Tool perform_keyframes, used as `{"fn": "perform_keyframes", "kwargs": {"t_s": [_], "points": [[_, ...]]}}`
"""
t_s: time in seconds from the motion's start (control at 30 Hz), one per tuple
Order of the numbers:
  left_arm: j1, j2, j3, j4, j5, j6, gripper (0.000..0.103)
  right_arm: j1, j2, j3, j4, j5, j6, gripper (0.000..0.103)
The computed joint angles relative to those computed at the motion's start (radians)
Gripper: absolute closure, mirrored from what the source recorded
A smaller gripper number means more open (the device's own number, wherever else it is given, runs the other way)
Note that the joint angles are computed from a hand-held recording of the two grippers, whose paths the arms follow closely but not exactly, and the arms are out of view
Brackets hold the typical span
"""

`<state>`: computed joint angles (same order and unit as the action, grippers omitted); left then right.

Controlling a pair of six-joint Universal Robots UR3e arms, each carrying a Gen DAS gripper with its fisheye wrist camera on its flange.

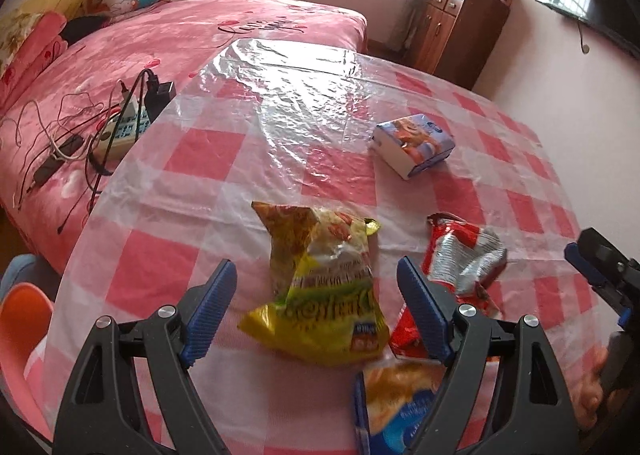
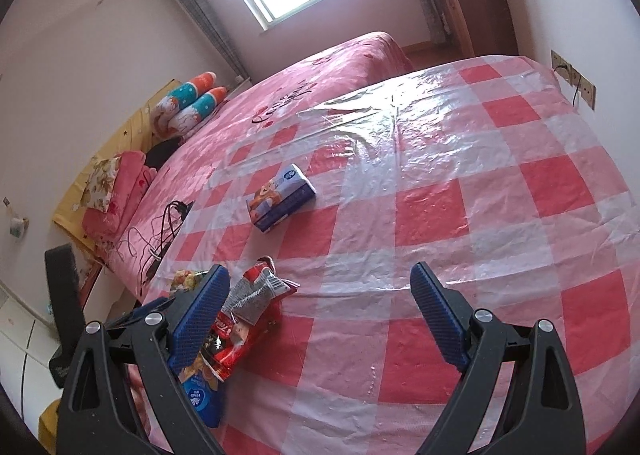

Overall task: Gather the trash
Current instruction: 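Grasp the yellow chip bag with the left tool, then grasp the red snack bag with the right tool while the left tool holds the chip bag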

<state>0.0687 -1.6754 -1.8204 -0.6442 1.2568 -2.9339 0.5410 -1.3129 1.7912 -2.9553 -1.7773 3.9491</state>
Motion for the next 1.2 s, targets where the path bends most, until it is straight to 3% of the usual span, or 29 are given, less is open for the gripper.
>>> {"fn": "perform_keyframes", "kwargs": {"t_s": [0.2, 0.43, 0.5, 0.6, 0.8, 1.13, 1.2], "points": [[-0.014, -0.044, 0.016, 0.02, 0.025, -0.01, 0.021, -0.016, 0.001, 0.013, -0.01, 0.033, -0.004, 0.012], [-0.025, -0.039, -0.021, 0.087, 0.039, -0.018, 0.05, -0.012, 0.023, -0.025, 0.021, 0.061, -0.032, 0.012], [-0.035, -0.036, -0.021, 0.084, 0.038, -0.019, 0.053, -0.007, 0.041, -0.05, 0.038, 0.077, -0.048, 0.012], [-0.051, -0.018, -0.04, 0.082, 0.024, -0.018, 0.054, 0.001, 0.067, -0.084, 0.053, 0.104, -0.072, 0.013], [-0.074, 0.022, -0.074, 0.066, 0.0, -0.045, 0.055, 0.007, 0.105, -0.133, 0.108, 0.129, -0.088, 0.032], [-0.038, 0.112, -0.15, -0.01, -0.125, -0.041, 0.057, 0.032, 0.137, -0.184, 0.178, 0.06, -0.093, 0.031], [-0.02, 0.124, -0.163, -0.012, -0.134, -0.045, 0.057, 0.037, 0.15, -0.2, 0.185, 0.054, -0.096, 0.024]]}}
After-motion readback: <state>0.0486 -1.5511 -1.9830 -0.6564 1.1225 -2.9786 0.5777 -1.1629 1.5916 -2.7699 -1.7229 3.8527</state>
